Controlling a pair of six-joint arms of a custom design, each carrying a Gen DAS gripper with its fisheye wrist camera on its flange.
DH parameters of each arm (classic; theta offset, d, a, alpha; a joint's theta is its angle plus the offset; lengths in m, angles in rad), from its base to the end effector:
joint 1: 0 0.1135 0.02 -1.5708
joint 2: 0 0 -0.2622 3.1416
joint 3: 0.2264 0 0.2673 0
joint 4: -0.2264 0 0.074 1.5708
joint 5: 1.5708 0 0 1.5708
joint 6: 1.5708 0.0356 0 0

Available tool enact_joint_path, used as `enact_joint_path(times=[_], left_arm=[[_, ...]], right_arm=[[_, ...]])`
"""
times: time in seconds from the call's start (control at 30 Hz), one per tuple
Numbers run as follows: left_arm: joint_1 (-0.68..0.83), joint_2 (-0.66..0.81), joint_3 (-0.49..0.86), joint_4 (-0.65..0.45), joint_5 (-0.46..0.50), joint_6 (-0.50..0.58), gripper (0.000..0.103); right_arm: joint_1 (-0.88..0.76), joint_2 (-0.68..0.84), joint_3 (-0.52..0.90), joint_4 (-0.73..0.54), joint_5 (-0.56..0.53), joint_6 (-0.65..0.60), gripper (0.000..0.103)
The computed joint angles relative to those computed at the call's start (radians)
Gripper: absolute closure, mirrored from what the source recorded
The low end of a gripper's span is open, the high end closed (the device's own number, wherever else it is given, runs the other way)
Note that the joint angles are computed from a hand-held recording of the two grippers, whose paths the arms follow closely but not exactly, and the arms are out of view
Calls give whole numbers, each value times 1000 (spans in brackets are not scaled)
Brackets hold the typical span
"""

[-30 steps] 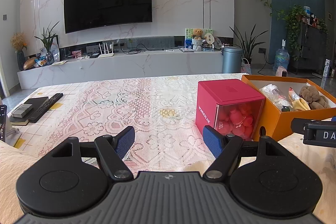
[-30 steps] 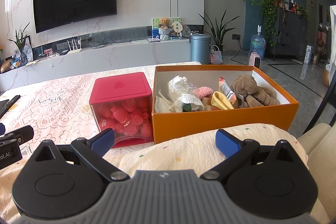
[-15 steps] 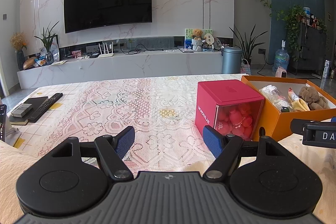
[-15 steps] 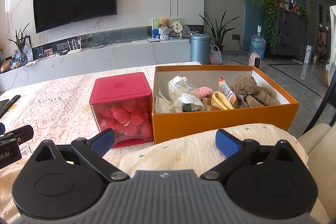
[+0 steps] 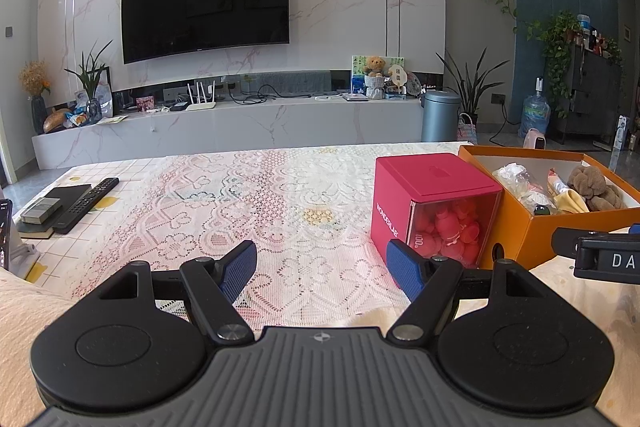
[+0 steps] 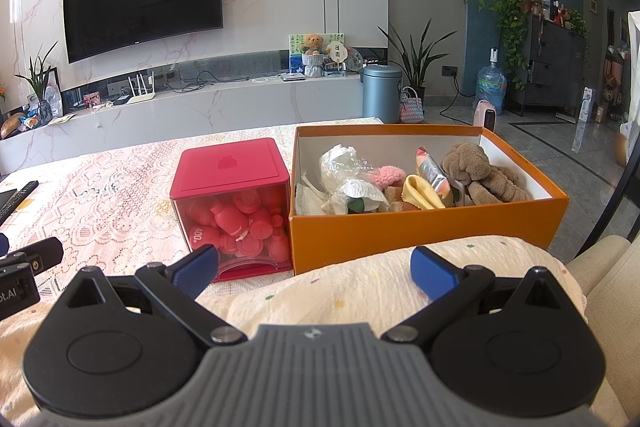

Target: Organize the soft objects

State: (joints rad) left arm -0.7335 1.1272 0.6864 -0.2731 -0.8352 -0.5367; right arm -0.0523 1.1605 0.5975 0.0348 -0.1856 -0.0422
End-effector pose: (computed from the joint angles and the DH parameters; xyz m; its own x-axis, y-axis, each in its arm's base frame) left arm 0.1979 -0.1428 0.2294 -0.4349 -0.0699 -0.8978 -0.2204 0.9749 0.0308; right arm 0.2618 -0.0071 0.2107 -0.4983 -0.0154 -0.8669 -0.1289 0.9900 0.0565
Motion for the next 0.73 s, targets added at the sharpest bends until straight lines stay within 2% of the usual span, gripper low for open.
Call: enact_joint_path(times=[0.73], left_arm=[[-4,16,11,13,0,2,16]], right_arm=[[0,0,0,0,0,-1,3]])
